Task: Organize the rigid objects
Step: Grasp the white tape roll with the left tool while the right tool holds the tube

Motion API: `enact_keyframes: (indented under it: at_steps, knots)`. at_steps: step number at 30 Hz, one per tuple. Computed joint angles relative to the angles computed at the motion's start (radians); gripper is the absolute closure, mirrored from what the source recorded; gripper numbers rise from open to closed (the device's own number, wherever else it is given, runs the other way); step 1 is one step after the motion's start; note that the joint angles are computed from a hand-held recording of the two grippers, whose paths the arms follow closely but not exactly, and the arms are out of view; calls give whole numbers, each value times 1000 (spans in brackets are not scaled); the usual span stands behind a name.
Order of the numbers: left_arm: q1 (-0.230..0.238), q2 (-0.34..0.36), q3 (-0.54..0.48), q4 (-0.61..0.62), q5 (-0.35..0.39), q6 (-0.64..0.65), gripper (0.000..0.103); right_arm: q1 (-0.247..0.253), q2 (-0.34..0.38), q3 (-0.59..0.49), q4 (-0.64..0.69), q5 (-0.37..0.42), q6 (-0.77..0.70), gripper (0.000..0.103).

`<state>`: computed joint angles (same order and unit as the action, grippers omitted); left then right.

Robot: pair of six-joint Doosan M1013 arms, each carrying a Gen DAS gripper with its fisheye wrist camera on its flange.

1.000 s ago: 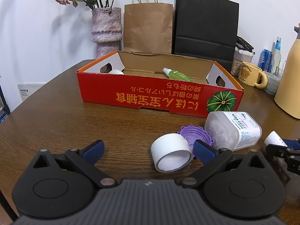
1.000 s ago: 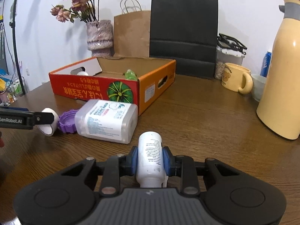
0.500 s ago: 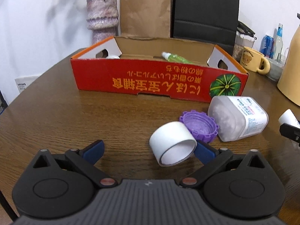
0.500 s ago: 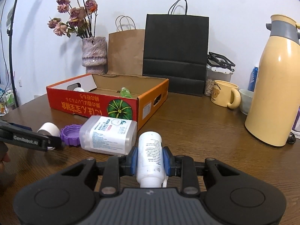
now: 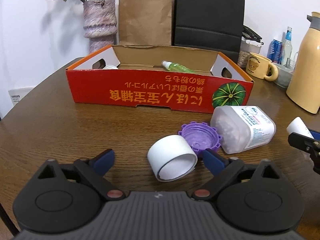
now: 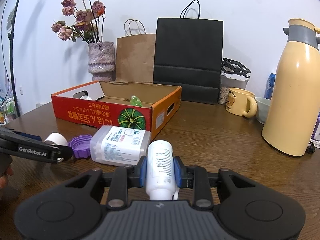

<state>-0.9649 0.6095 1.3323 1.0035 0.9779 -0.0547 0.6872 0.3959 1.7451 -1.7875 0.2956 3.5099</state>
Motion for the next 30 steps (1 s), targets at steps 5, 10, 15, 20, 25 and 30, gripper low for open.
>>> enact_keyframes:
  at_steps: [5,10,15,20,25,30]
  knots:
    - [1,-4,7,3,-16,-6,38,3,0,0,0,4,2,76]
    - [-2,-11,20,28,-39,-24,52,12,-1,1,1,8,14,76]
    - [-5,-16,30,50,-44,-46,52,17,-3,5,-17,12,46,76]
    - [-10,-20,37,80,-42,-65,52,19,-5,9,-42,19,81,76]
    - [-15,-24,45,107,-34,-88,52,23,-4,9,-56,18,108,76]
    - [-22,-28,51,137,-15,-114,52,31,-1,6,-64,27,121,76]
